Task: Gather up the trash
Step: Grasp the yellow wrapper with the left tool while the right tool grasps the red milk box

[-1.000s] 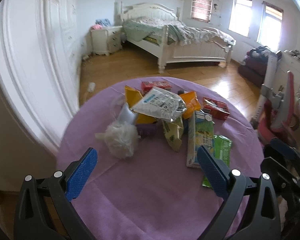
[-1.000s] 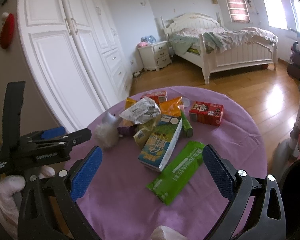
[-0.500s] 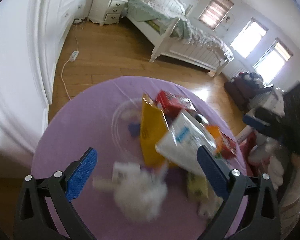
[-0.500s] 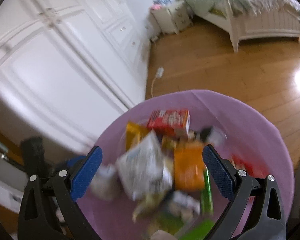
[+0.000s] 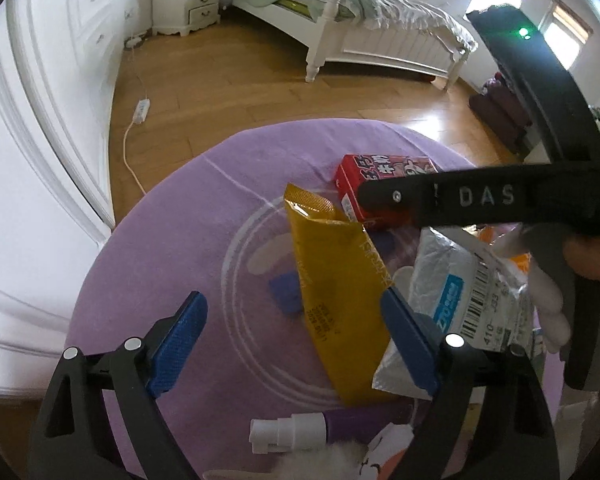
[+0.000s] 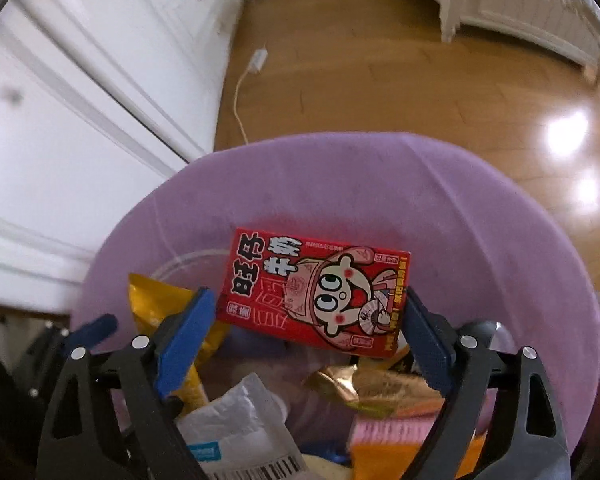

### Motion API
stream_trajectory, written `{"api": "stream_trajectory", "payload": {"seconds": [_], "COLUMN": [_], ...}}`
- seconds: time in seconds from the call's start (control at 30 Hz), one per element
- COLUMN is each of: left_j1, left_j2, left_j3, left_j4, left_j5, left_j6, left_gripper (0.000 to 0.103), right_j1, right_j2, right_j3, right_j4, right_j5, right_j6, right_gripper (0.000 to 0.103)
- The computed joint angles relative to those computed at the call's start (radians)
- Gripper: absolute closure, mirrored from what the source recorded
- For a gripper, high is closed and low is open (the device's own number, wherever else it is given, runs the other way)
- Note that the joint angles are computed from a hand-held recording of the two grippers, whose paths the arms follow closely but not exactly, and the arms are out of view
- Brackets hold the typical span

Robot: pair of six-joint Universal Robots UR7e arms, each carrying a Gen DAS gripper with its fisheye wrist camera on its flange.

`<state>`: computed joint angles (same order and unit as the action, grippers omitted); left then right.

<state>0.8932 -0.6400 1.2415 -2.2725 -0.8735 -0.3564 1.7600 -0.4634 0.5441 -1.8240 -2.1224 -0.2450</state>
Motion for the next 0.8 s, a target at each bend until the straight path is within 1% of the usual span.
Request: {"api": "stream_trajectory", "payload": {"seconds": [0.03,0.07,0.1,0.13,0.17,0.23,0.27,0.3,0.33,0.4,0.43,0.47,0.5,0.53,0.57,0.6,0.63,0.67,0.73,0.77,0.8], "left_j1": [0.0,0.002,0.004,0.004,0.006,0.012,0.016,0.019,0.021,0.025,0.023,0.017,0.014,0.01,0.003,0.002,-0.002,-0.007,-0.017,-0.022,-0.027], "left_j2": [0.003,0.008,0.016,0.024,0.039,0.062,0.076,0.085,0.092,0.103,0.104,0.098,0.086,0.071,0.039,0.017,-0.005,-0.034,-0.076,-0.098,-0.121], "left_j3": [-0.005,-0.015,-0.03,-0.044,-0.071,-0.114,-0.138,-0.155,-0.167,-0.183,-0.183,-0.168,-0.147,-0.119,-0.059,-0.023,0.012,0.059,0.125,0.158,0.194], "left_j4": [0.001,0.004,0.012,0.021,0.035,0.064,0.077,0.091,0.107,0.109,0.107,0.097,0.075,0.041,-0.024,-0.064,-0.095,-0.137,-0.191,-0.217,-0.25], "left_j5": [0.001,-0.001,-0.005,-0.007,-0.012,-0.019,-0.024,-0.031,-0.039,-0.071,-0.069,-0.048,-0.042,-0.042,-0.048,-0.051,-0.045,-0.034,-0.025,-0.019,-0.026], "left_j6": [0.005,0.009,0.012,0.012,0.017,0.016,0.013,0.008,0.001,0.0,0.003,-0.002,-0.008,-0.018,-0.037,-0.046,-0.06,-0.078,-0.1,-0.11,-0.112], "left_gripper": [0.016,0.016,0.016,0.016,0.016,0.017,0.024,0.037,0.044,0.068,0.068,0.071,0.075,0.077,0.079,0.081,0.081,0.081,0.081,0.081,0.081], "right_j1": [0.001,-0.001,-0.006,-0.018,-0.028,-0.034,-0.04,-0.046,-0.048,-0.041,-0.038,-0.032,-0.029,-0.024,-0.017,-0.011,-0.007,0.0,0.01,0.018,0.021], "right_j2": [-0.015,-0.037,-0.056,-0.086,-0.118,-0.17,-0.189,-0.204,-0.208,-0.2,-0.19,-0.18,-0.161,-0.131,-0.098,-0.069,-0.012,0.031,0.085,0.125,0.141], "right_j3": [0.024,0.047,0.06,0.076,0.102,0.146,0.157,0.168,0.164,0.144,0.124,0.116,0.089,0.051,0.032,-0.01,-0.094,-0.152,-0.205,-0.251,-0.255], "right_j4": [-0.03,-0.072,-0.085,-0.094,-0.116,-0.16,-0.152,-0.131,-0.111,-0.091,-0.084,-0.09,-0.087,-0.075,-0.073,-0.04,0.011,0.05,0.085,0.11,0.096], "right_j5": [0.002,0.009,0.033,0.1,0.148,0.175,0.203,0.226,0.232,0.202,0.193,0.182,0.178,0.163,0.144,0.132,0.114,0.085,0.025,-0.041,-0.064], "right_j6": [-0.001,0.003,0.021,0.05,0.065,0.058,0.058,0.063,0.071,0.081,0.087,0.098,0.097,0.09,0.086,0.09,0.086,0.078,0.061,0.045,0.032], "right_gripper": [0.029,0.051,0.061,0.071,0.071,0.072,0.071,0.071,0.071,0.054,0.035,0.017,0.014,0.014,0.014,0.014,0.014,0.014,0.014,0.014,0.014]}}
